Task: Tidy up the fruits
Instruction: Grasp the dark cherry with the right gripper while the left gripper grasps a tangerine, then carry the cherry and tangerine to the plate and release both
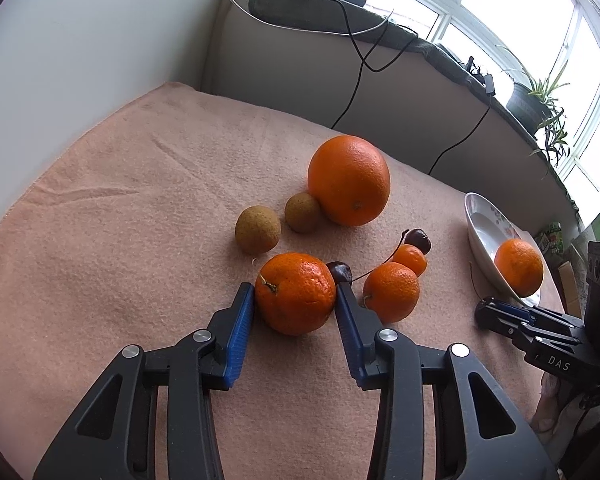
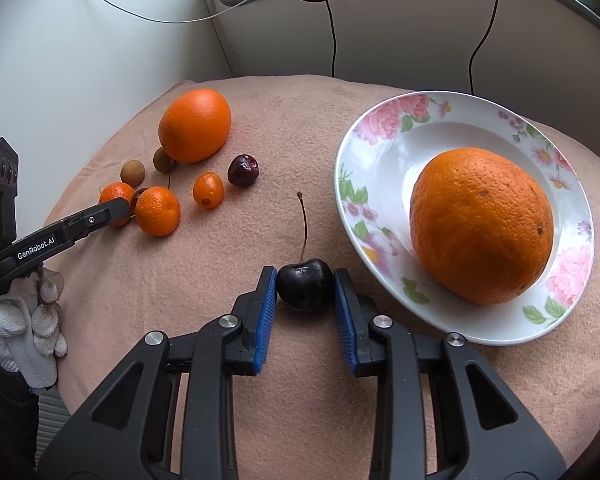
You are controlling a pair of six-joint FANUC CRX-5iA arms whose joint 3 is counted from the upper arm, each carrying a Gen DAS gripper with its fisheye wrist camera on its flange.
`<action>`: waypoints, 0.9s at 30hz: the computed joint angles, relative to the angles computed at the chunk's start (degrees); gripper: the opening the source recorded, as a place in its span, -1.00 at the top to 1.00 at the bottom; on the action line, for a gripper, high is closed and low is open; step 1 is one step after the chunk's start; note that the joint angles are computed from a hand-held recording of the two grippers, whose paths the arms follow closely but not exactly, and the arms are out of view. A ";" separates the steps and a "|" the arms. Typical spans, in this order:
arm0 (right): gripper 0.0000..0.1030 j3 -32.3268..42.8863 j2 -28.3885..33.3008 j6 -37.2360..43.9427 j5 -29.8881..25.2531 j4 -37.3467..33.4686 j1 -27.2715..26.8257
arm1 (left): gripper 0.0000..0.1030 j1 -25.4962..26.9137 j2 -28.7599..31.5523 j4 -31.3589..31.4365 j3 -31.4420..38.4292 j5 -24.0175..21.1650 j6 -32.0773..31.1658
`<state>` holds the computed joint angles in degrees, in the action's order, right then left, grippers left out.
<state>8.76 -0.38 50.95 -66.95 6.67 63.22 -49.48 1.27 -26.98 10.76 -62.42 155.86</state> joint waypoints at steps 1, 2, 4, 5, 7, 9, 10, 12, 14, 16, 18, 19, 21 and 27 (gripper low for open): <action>0.42 -0.05 -0.08 -0.05 0.09 -0.04 0.01 | 0.24 -0.09 0.01 -0.12 0.07 -0.07 0.14; 0.42 -0.18 -0.21 -0.13 0.28 -0.02 0.07 | 0.24 -0.24 -0.03 -0.34 0.14 -0.18 0.36; 0.43 -0.46 -0.58 -0.16 0.58 0.13 0.25 | 0.24 -0.66 -0.17 -0.96 0.25 -0.48 0.81; 0.43 -0.61 -0.74 -0.26 0.70 0.46 0.43 | 0.24 -0.81 -0.26 -1.20 0.27 -0.56 1.03; 0.43 -0.97 -1.15 -0.51 0.94 1.03 0.78 | 0.24 -1.09 -0.39 -1.63 0.44 -0.83 1.57; 0.43 -1.24 -1.65 -0.61 1.25 0.99 0.87 | 0.24 -1.39 -0.59 -2.04 0.55 -0.96 1.95; 0.43 -1.37 -1.89 -0.65 1.37 1.01 0.93 | 0.24 -1.56 -0.63 -2.19 0.67 -0.99 2.09; 0.43 -1.57 -2.31 -0.83 1.58 1.15 1.07 | 0.24 -1.90 -0.59 -2.51 1.02 -1.16 2.16; 0.43 -1.71 -2.79 -1.00 1.85 1.09 1.07 | 0.24 -2.28 -0.38 -2.84 1.55 -1.37 2.21; 0.43 -2.00 -3.48 -1.23 2.13 1.12 1.09 | 0.24 -2.63 -0.11 -3.12 2.14 -1.51 2.18; 0.43 -2.25 -4.15 -1.41 2.39 1.38 1.20 | 0.24 -2.83 0.10 -3.21 2.64 -1.29 2.11; 0.43 -2.29 -4.47 -1.43 2.47 1.47 1.26 | 0.24 -2.94 0.34 -3.26 3.07 -1.28 1.88; 0.43 -2.56 -5.14 -1.57 2.69 1.93 1.39 | 0.24 -3.19 0.99 -3.44 4.11 -1.26 1.37; 0.43 -2.95 -6.63 -1.87 3.71 3.27 0.95 | 0.24 -3.28 3.18 -2.93 7.14 0.12 -0.32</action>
